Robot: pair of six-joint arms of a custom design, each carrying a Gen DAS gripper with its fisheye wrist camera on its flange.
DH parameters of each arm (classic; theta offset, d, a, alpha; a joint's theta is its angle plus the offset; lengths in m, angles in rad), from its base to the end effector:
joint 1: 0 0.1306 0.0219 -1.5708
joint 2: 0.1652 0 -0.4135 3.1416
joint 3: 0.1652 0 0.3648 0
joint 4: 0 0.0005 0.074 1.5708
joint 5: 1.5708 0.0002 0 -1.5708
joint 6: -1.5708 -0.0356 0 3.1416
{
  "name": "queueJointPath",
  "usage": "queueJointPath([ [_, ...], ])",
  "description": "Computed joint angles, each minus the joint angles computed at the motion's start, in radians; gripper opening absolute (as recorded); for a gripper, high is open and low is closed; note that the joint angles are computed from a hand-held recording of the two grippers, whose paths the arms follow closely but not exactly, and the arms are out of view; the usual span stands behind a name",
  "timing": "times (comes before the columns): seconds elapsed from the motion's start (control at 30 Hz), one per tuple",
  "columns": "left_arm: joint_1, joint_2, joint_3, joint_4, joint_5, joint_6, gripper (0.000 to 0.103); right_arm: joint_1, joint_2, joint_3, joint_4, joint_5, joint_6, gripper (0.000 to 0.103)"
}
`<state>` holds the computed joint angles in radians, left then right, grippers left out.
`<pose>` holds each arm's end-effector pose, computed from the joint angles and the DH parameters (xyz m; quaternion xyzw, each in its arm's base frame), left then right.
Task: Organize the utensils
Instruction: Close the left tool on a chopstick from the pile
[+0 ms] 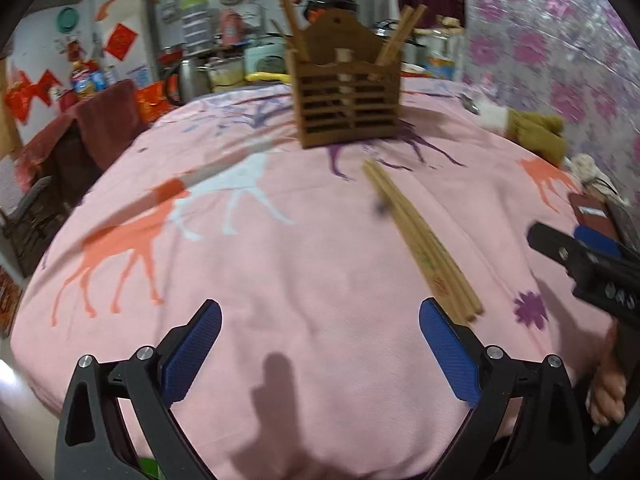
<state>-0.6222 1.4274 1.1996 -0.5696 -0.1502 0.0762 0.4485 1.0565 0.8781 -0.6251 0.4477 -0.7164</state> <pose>0.3786 -0.2656 0.3833 0.2218 0.8970 -0.0634 0.3771 0.2889 0.1214 0.3779 0.2031 0.8850 0.0288 0.4180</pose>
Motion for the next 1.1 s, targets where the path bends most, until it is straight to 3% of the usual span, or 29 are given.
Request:
queueJointPath([
  [0.2, -0.032, 0.03, 0.009, -0.035, 0.033, -0.067, 0.097, -0.012, -0.012, -0.004, 0.005, -0.006, -0.006, 0.092],
  [0.5, -0.032, 0.062, 0.029, -0.078, 0.07, -0.081, 0.097, -0.016, -0.01, -0.005, 0.002, -0.018, -0.012, 0.092],
  [0.67, -0.031, 0.071, 0.036, -0.073, 0.058, -0.073, 0.098, -0.017, -0.01, -0.006, 0.005, -0.02, -0.007, 0.092],
  [0.8, -0.012, 0.085, 0.051, -0.072, 0.003, -0.038, 0.098, -0.016, -0.01, -0.007, 0.007, -0.018, -0.008, 0.092],
  [0.93, 0.022, 0.089, 0.056, -0.079, 0.036, 0.002, 0.098, -0.016, -0.009, -0.007, 0.007, -0.021, -0.009, 0.092],
  [1.1, -0.002, 0.09, 0.052, -0.049, -0.01, -0.03, 0.098, -0.017, -0.003, -0.009, 0.014, -0.034, -0.006, 0.092],
])
